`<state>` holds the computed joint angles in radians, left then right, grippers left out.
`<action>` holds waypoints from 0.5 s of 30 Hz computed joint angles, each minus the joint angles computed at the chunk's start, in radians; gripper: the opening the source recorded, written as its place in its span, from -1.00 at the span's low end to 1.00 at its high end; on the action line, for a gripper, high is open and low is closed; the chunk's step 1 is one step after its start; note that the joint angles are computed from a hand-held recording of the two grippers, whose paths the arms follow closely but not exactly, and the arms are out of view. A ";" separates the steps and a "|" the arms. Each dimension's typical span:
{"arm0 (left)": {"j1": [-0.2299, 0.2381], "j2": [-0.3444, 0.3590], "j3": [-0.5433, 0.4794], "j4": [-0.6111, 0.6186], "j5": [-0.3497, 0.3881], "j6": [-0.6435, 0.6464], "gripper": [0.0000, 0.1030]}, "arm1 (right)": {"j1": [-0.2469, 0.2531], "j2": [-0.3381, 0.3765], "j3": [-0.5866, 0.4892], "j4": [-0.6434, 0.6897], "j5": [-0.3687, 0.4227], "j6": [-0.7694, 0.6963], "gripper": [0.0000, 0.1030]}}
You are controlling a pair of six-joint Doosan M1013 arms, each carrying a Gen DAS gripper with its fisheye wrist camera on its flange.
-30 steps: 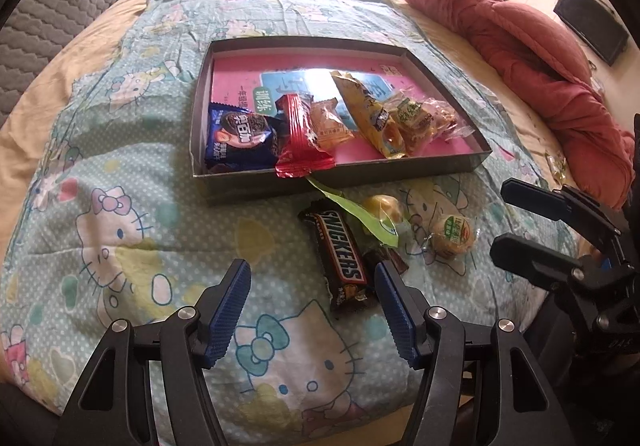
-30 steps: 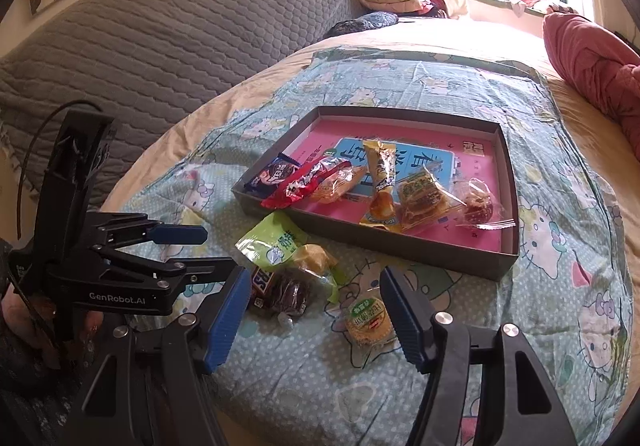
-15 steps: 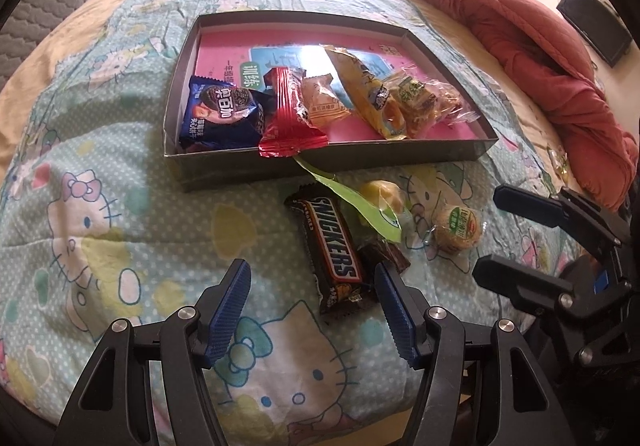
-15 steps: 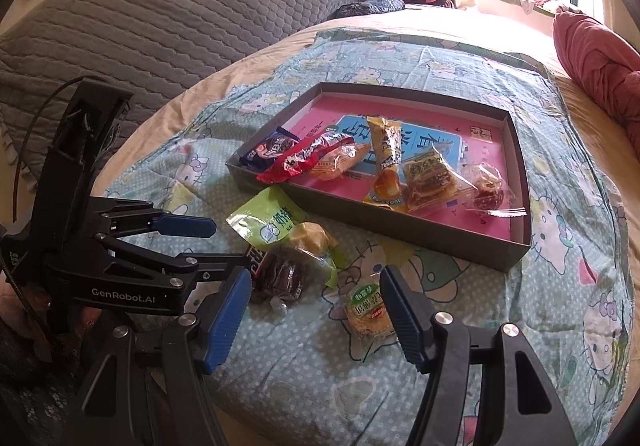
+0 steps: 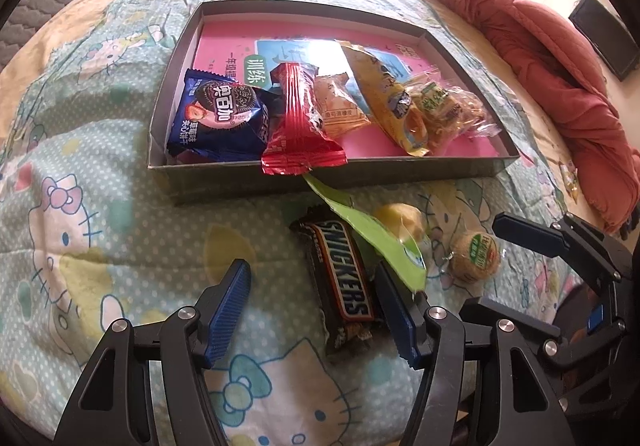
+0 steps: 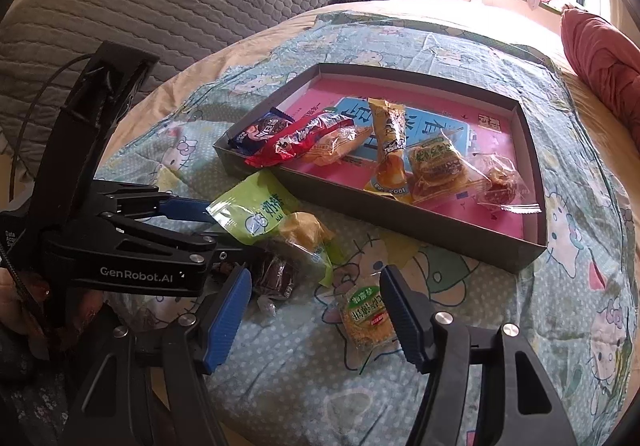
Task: Organize snacks
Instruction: 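Move the left gripper to the Snickers bar while the right approaches the green bag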
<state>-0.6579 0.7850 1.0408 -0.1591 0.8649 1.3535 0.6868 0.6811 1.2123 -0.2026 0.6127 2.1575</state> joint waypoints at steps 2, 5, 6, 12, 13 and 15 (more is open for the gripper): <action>-0.002 0.007 -0.013 0.014 0.006 -0.010 0.29 | -0.002 0.003 -0.004 0.004 0.004 -0.002 0.28; -0.008 0.022 -0.040 0.060 0.033 -0.039 0.29 | -0.004 0.012 -0.016 0.009 0.011 -0.011 0.28; -0.008 0.026 -0.047 0.061 0.040 -0.038 0.29 | -0.004 0.016 -0.021 0.009 0.014 -0.017 0.28; -0.005 0.028 -0.051 0.091 0.046 -0.054 0.32 | -0.004 0.039 -0.051 0.001 0.032 -0.031 0.28; -0.005 0.028 -0.053 0.107 0.048 -0.063 0.32 | -0.004 0.045 -0.058 0.007 0.035 -0.041 0.28; -0.002 0.024 -0.049 0.122 0.046 -0.071 0.32 | -0.002 0.059 -0.078 0.001 0.053 -0.062 0.29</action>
<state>-0.6602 0.8087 0.9918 -0.0369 0.9105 1.2823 0.6848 0.7403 1.1339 -0.2019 0.6656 2.0953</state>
